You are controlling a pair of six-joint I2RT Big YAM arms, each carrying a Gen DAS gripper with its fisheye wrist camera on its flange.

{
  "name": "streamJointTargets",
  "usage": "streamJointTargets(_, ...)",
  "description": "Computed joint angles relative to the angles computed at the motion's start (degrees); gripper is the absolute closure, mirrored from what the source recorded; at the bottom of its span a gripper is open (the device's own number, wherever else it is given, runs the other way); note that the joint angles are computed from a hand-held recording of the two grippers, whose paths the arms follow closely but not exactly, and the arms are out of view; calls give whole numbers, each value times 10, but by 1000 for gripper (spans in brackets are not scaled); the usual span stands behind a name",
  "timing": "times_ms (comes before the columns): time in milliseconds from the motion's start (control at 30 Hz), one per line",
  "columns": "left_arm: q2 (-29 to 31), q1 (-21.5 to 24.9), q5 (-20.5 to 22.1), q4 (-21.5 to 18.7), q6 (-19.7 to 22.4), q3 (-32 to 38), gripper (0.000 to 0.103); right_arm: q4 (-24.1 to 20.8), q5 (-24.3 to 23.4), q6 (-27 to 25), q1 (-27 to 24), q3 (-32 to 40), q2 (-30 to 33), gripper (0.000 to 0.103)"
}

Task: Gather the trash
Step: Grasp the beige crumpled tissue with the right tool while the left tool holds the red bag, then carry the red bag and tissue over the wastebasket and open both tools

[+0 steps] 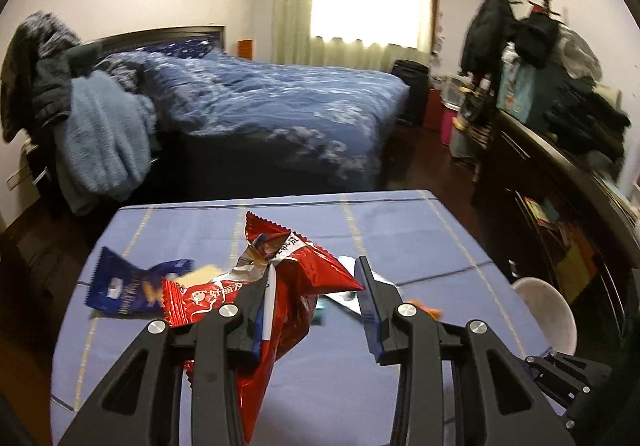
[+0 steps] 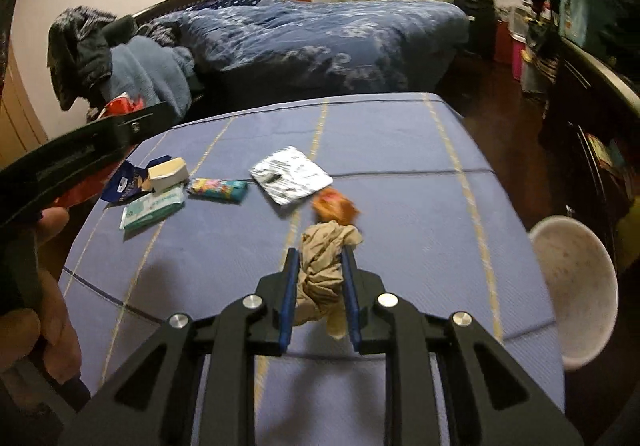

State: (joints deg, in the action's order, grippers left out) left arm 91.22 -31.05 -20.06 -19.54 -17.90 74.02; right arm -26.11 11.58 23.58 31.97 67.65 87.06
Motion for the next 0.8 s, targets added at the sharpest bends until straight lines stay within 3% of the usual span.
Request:
streamJointTargets(600, 121, -112, 21, -49, 57, 152, 64, 28, 36, 47, -115, -176, -161, 80)
streamJointTargets(800, 178, -135, 56, -83, 66, 232, 64, 28, 39, 43, -171, -209, -199, 79)
